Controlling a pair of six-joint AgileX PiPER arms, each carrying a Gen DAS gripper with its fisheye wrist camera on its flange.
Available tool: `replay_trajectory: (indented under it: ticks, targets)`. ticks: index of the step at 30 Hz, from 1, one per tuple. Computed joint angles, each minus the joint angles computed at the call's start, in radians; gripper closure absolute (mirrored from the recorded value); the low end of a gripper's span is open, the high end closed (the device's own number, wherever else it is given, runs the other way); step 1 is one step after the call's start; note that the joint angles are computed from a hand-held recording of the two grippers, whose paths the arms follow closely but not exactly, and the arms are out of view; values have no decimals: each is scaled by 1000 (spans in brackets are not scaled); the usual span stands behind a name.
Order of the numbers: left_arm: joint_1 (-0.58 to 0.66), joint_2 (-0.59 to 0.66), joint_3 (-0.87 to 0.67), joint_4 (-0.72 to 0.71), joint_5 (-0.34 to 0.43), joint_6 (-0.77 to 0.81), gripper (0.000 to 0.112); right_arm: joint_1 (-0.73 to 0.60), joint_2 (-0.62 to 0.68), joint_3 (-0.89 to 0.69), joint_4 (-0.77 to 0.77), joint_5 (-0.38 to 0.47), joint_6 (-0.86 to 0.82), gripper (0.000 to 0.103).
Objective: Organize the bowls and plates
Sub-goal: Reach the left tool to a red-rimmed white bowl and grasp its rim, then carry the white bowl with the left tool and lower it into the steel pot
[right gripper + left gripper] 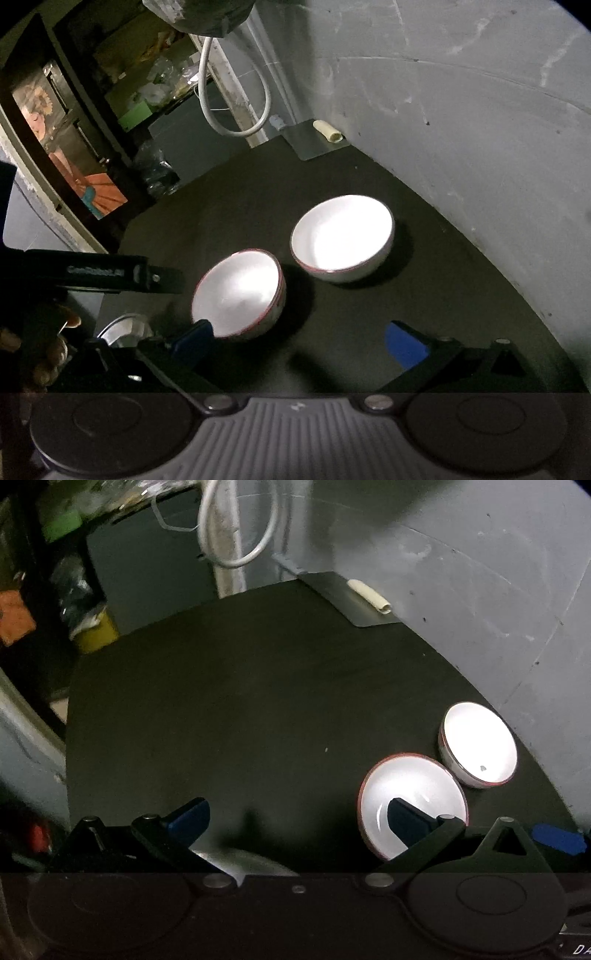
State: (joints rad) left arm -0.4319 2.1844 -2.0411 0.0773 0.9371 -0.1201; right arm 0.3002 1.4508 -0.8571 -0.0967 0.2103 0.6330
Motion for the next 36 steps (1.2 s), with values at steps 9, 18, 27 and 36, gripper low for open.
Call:
replay_trajectory:
  ticks: [9, 18, 27, 36]
  targets:
    - [-13, 96, -138, -26, 77, 79, 24, -25, 85, -59, 215, -15, -203, 26]
    - [6, 128, -171, -159, 100, 140, 53, -22, 136, -107, 362, -21, -336, 51]
    - [15, 103, -108, -254, 70, 188, 86, -10, 158, -121, 358, -32, -326, 78]
    - [29, -6, 63, -303, -19, 194, 93, 16, 101, -84, 170, -35, -109, 82]
